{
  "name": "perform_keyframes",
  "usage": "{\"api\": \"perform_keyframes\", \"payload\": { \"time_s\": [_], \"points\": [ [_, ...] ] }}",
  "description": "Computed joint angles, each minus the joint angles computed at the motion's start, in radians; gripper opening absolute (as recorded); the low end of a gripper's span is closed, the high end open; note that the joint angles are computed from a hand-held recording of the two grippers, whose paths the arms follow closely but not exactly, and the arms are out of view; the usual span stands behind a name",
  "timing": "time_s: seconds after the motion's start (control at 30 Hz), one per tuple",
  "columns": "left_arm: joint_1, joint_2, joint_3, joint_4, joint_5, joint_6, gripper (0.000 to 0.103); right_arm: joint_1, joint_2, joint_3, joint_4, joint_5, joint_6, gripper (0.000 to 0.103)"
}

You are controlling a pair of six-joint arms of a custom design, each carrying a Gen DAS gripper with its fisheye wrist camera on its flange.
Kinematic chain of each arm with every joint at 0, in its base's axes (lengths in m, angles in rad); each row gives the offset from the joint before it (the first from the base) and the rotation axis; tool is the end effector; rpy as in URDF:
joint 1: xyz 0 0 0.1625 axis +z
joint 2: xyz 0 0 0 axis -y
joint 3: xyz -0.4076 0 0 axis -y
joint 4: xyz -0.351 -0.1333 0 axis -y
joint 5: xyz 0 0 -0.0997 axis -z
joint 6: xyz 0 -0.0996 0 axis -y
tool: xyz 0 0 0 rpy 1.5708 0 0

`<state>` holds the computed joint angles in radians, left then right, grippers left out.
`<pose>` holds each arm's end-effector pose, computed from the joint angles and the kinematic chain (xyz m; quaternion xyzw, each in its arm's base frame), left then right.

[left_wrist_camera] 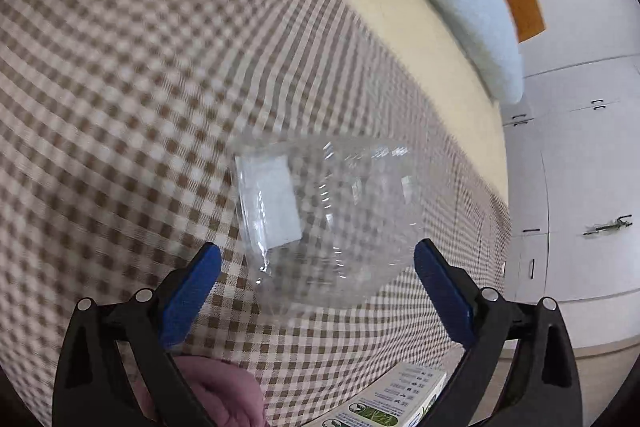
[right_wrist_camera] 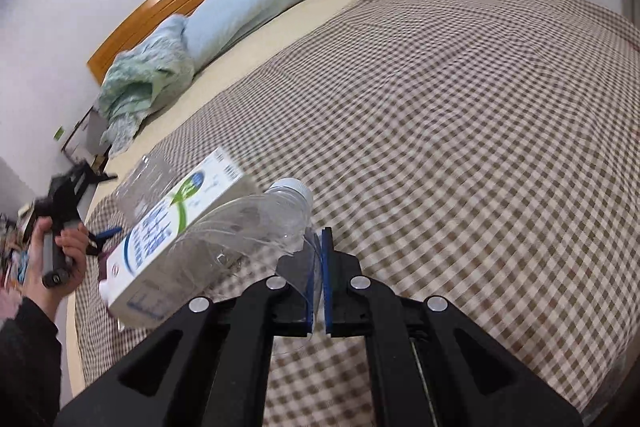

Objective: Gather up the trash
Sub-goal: 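Grasp the clear water bottle with the right tool while the left tool grasps the clear container, then carry the clear container and water bottle to the wastebasket with both tools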

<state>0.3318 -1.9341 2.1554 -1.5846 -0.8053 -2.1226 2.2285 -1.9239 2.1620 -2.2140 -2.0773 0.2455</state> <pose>-0.1992 -0.2826 0.3756 -0.3595 0.8506 -0.3798 0.0547 0.2666 -0.2061 0.4214 0.1447 -0.9386 0.2823 0.1358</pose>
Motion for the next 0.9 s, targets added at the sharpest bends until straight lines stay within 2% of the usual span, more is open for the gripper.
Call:
{"api": "perform_keyframes", "payload": {
  "time_s": [0.03, 0.1, 0.13, 0.2, 0.3, 0.33, 0.47, 0.57, 0.67, 0.83, 0.9],
  "points": [
    [0.031, 0.000, 0.017, -0.062, -0.027, 0.037, 0.083, -0.003, 0.001, 0.002, -0.004, 0.006, 0.002, 0.003],
    [0.027, -0.042, 0.092, -0.196, 0.006, 0.041, 0.072, -0.006, 0.010, 0.003, -0.005, 0.019, -0.009, 0.003],
    [0.027, -0.047, 0.107, -0.225, 0.015, 0.040, 0.072, -0.004, 0.014, 0.003, -0.003, 0.021, -0.014, 0.003],
    [0.007, -0.038, 0.103, -0.185, 0.047, 0.010, 0.066, 0.000, 0.016, 0.004, 0.001, 0.024, -0.014, 0.003],
    [-0.053, -0.048, 0.095, -0.064, 0.080, -0.091, 0.058, 0.003, 0.015, 0.004, 0.003, 0.016, -0.010, 0.003],
    [-0.086, -0.048, 0.064, 0.022, 0.080, -0.136, 0.057, 0.006, 0.018, 0.005, 0.004, 0.012, -0.010, 0.003],
    [-0.133, 0.044, -0.036, 0.172, 0.082, -0.211, 0.053, 0.000, 0.016, 0.004, 0.011, 0.028, -0.017, 0.003],
    [-0.157, 0.129, -0.145, 0.358, 0.056, -0.279, 0.053, 0.001, 0.014, 0.007, 0.015, 0.055, -0.024, 0.003],
    [-0.209, 0.164, -0.207, 0.483, 0.049, -0.346, 0.052, 0.014, 0.019, 0.005, 0.009, 0.055, -0.029, 0.003],
    [-0.326, 0.300, -0.383, 0.753, -0.031, -0.483, 0.052, 0.038, 0.014, 0.003, 0.009, 0.050, -0.050, 0.003],
    [-0.373, 0.357, -0.451, 0.823, -0.056, -0.511, 0.052, 0.042, 0.006, 0.001, 0.025, 0.054, -0.045, 0.003]
  ]
}}
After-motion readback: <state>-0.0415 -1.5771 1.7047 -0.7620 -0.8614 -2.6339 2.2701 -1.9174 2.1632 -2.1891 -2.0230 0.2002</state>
